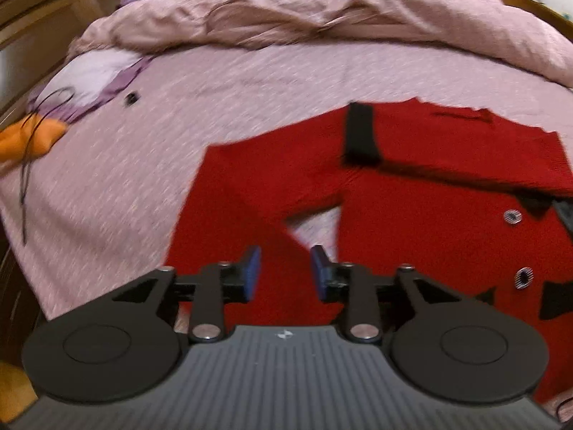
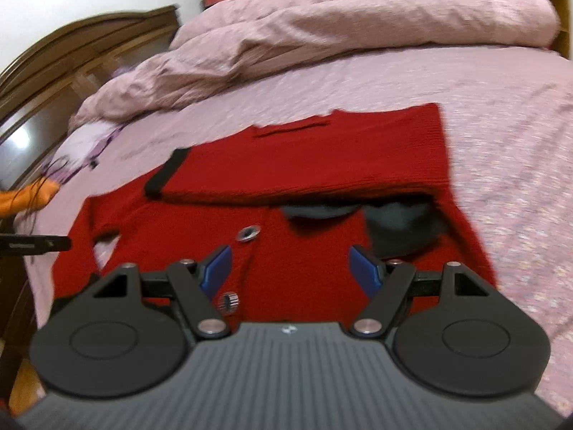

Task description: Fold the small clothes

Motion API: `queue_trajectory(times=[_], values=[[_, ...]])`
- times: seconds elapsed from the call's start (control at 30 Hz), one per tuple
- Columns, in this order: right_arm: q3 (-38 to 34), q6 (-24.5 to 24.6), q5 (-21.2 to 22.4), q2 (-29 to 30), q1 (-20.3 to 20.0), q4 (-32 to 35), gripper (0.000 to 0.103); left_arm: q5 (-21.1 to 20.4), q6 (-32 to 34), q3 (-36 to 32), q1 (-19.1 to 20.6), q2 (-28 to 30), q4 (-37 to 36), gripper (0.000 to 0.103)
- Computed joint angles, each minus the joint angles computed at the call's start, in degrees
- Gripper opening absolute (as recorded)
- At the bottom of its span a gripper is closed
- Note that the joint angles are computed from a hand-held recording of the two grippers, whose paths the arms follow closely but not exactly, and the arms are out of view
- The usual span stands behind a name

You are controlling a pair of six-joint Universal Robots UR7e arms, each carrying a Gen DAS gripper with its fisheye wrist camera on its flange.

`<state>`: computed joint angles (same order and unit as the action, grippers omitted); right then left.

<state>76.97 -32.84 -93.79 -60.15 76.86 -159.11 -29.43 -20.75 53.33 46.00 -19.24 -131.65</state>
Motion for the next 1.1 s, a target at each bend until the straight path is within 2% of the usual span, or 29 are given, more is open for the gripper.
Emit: queue_trajectory(times=[0.17, 0.3, 0.43, 0.53, 0.87, 1.0, 1.07, 1.1], values=[[-2.8, -3.6, 1.3, 1.6, 1.8, 7.7, 0.074, 4.1, -5.2, 7.2, 0.2, -4.1, 0.8, 0.051], [-5.9, -5.9, 1.4, 3.9, 3.5, 13.4, 0.074, 5.8, -9.2, 9.6, 0.6, -5.7, 2.7, 0.055], [-8.1, -10.9, -0.4, 6.4, 5.8, 16.3, 0.074, 6.2, -13.8, 11.3, 1.1, -6.7, 5.5, 0.056], [-10.5, -14.6, 0.1, 8.2, 7.1, 21.1, 0.074, 6.4, -16.0, 12.2, 1.4, -7.0, 6.4, 0.057], [-21.3, -17.5, 3.7, 14.6, 8.5, 40.9, 0.073, 6.1, -17.1, 14.5, 1.9, -7.9, 2.8, 0.061], [-23.9, -18.0, 4.4, 16.3, 8.7, 46.4, 0.063, 6.7, -16.8, 15.0, 1.7, -7.9, 1.9, 0.061], [-25.4, -17.8, 4.7, 17.1, 8.8, 49.1, 0.05, 6.9, -16.8, 15.0, 1.6, -7.9, 1.8, 0.061], [-26.8, -17.4, 4.9, 18.0, 8.9, 50.6, 0.049, 7.0, -16.9, 15.1, 1.5, -7.8, 1.9, 0.061]])
